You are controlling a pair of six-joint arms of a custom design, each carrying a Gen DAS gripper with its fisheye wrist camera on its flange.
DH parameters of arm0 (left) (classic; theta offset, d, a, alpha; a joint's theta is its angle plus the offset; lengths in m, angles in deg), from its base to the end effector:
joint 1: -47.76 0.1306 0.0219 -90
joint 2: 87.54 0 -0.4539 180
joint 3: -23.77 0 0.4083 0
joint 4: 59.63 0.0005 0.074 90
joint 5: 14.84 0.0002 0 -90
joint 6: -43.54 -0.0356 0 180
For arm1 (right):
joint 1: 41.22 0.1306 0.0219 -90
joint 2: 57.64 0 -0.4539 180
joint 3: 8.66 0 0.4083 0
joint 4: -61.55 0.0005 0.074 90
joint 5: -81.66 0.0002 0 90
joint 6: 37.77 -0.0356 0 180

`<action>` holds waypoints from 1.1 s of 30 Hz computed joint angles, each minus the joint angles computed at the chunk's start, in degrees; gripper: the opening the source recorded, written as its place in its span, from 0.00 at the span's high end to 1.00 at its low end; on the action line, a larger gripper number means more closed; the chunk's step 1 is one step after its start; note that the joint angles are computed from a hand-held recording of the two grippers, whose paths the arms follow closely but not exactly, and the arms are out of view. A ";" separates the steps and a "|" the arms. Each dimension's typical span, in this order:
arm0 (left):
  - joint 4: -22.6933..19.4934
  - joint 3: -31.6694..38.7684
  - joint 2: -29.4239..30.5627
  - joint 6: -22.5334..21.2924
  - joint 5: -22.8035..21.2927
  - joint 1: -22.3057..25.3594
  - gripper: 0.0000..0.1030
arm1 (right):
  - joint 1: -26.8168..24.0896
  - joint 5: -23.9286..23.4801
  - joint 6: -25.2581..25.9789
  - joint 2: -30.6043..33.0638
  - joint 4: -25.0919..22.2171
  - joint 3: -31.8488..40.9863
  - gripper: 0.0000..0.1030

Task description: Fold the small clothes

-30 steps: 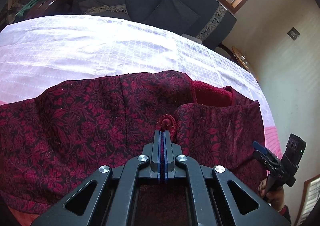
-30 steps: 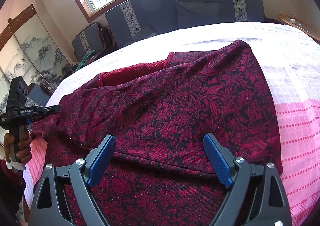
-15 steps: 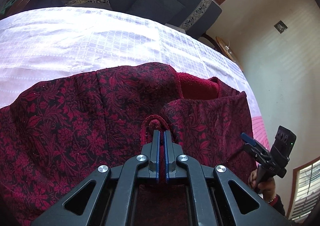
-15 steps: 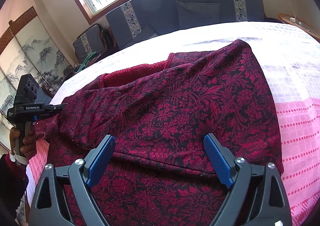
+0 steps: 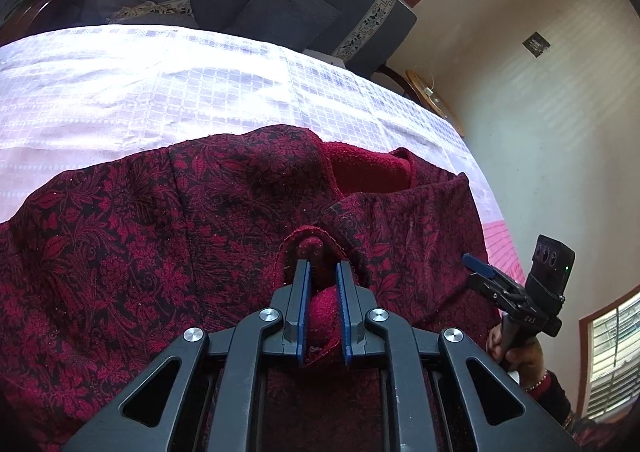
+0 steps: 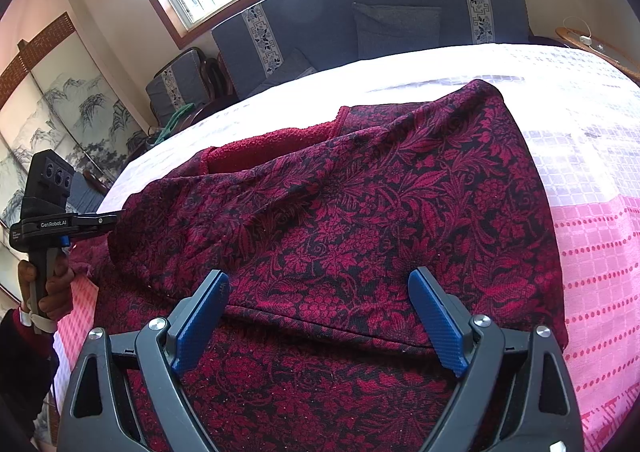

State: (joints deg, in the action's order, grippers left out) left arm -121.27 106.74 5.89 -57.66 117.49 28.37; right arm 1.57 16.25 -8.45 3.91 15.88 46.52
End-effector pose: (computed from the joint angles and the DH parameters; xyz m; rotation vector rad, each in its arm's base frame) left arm 0.4458 -0.1828 0.4140 0.8688 2.5543 -1.0703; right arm 0.2135 0.1767 0.4004 0.5480 2.3308 0.3225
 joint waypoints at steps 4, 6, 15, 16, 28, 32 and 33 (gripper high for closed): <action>-1.40 0.04 0.46 -2.18 -3.03 -1.37 0.85 | 0.02 -0.01 -0.04 -0.08 0.10 -0.06 0.13; -0.86 -0.39 -0.18 -3.30 -2.39 -1.34 0.85 | 0.02 -0.03 -0.05 -0.18 0.25 -0.10 0.13; -2.95 1.33 2.49 0.31 3.19 0.18 0.80 | -0.24 -0.24 0.24 -0.36 0.59 -0.17 0.13; -3.50 1.63 2.89 0.60 3.87 0.08 0.80 | -0.20 -0.21 0.22 -0.35 0.58 -0.16 0.13; -2.33 2.51 3.76 5.66 1.83 -1.28 0.56 | -0.28 -0.43 0.50 -0.46 0.84 -0.19 0.11; 0.13 1.55 2.96 5.65 -2.47 -2.73 0.56 | -0.32 -0.47 0.65 -0.37 0.85 -0.09 0.11; 1.75 0.87 2.21 5.85 -3.85 -3.02 0.58 | -0.31 -0.48 0.62 -0.37 0.91 -0.09 0.11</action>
